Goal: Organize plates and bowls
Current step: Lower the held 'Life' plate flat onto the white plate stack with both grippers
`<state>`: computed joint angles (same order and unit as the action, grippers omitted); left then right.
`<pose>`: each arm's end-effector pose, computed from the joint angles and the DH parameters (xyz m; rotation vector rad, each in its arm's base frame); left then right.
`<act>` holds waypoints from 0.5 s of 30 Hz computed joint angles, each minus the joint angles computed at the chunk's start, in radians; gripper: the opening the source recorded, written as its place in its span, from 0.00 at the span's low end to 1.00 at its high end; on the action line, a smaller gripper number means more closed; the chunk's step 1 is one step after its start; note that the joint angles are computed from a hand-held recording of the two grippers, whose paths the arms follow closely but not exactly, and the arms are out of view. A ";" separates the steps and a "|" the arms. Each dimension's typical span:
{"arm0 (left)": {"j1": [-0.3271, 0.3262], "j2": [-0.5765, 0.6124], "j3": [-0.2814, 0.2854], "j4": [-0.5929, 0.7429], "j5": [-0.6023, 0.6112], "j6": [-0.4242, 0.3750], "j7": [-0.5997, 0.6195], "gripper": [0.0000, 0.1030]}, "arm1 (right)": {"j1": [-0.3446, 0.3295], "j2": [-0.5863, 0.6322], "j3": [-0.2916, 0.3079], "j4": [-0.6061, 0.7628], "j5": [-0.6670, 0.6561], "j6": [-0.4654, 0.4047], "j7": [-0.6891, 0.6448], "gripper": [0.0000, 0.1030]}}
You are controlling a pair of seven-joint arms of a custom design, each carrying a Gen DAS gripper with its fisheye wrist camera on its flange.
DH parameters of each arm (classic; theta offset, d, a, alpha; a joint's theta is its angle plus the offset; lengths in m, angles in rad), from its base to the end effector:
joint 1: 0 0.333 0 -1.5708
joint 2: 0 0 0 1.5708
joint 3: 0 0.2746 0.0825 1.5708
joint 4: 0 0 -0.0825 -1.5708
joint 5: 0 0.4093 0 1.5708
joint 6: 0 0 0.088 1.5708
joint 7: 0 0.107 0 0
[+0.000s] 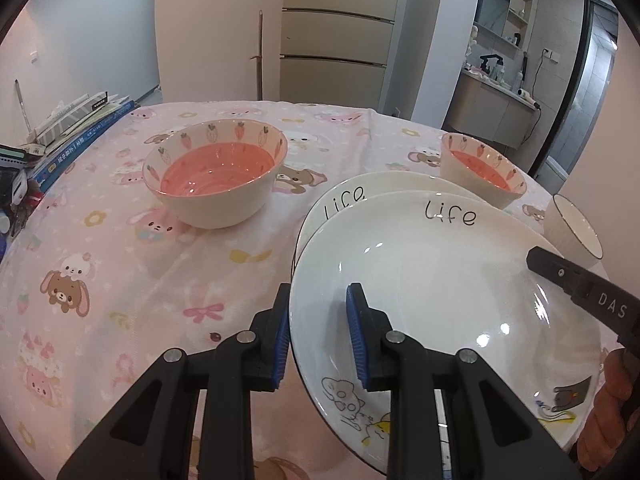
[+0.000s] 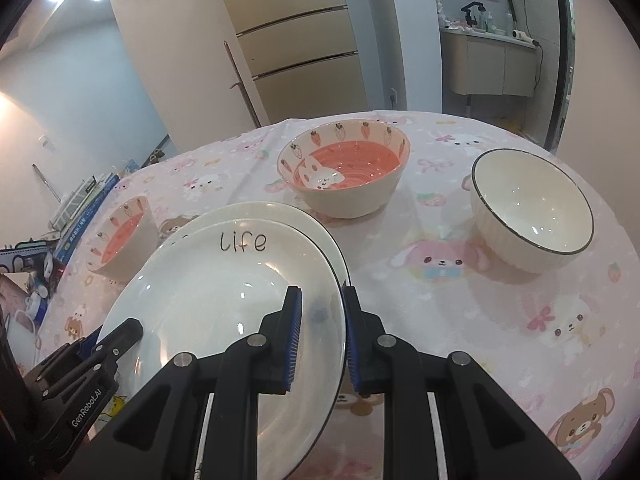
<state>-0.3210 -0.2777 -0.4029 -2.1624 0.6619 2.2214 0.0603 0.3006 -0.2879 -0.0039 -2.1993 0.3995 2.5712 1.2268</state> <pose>0.4130 -0.3523 0.4959 -2.1231 1.3295 -0.6456 0.5271 0.1544 0.5289 -2.0208 1.3747 -0.3188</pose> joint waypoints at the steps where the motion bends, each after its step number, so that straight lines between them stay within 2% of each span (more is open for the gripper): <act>1: 0.000 0.004 -0.004 0.003 0.006 -0.006 -0.002 0.23 | -0.001 -0.001 0.002 -0.002 -0.005 0.006 0.002 0.22; 4: -0.002 0.020 -0.012 0.021 0.030 -0.036 -0.007 0.23 | -0.012 -0.009 0.020 -0.020 -0.046 0.038 0.039 0.22; 10: -0.014 0.017 0.003 0.019 0.015 -0.026 0.008 0.24 | -0.003 -0.011 0.016 -0.032 -0.078 0.068 0.055 0.21; 12: -0.018 0.017 0.007 0.021 -0.001 -0.021 0.035 0.28 | 0.002 -0.013 0.009 -0.032 -0.064 0.063 0.059 0.21; 14: -0.022 0.014 0.013 0.016 -0.020 0.005 0.056 0.41 | 0.003 -0.010 0.007 -0.028 -0.063 0.058 0.054 0.21; 15: -0.021 0.012 0.013 0.014 -0.024 0.016 0.056 0.42 | 0.001 -0.007 0.008 -0.026 -0.068 0.055 0.059 0.21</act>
<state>-0.3424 -0.2657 -0.3901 -2.1482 0.6382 2.2377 0.1168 0.3014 -0.2950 0.0046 -2.2249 0.3317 2.6266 1.2855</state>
